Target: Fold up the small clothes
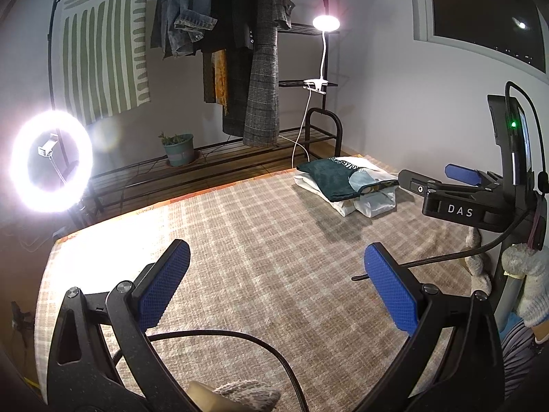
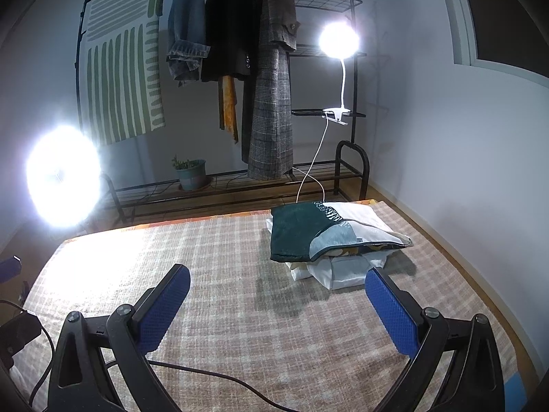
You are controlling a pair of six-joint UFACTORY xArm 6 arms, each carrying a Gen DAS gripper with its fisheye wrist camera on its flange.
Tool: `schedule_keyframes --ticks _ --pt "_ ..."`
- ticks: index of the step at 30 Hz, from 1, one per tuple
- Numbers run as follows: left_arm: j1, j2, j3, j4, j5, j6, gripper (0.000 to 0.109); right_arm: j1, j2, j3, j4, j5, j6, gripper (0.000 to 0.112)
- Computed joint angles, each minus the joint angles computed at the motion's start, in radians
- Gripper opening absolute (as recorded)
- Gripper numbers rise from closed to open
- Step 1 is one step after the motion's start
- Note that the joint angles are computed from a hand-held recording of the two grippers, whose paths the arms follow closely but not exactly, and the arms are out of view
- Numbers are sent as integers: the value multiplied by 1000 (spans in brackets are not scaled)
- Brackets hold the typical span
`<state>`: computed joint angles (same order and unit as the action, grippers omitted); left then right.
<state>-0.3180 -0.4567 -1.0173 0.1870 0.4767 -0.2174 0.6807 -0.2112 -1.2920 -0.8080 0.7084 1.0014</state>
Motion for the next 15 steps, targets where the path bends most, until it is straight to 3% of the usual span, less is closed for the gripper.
schedule_keyframes --ticks 15 --pt "-1 0 -1 10 2 -8 103 8 -3 -3 -2 10 3 103"
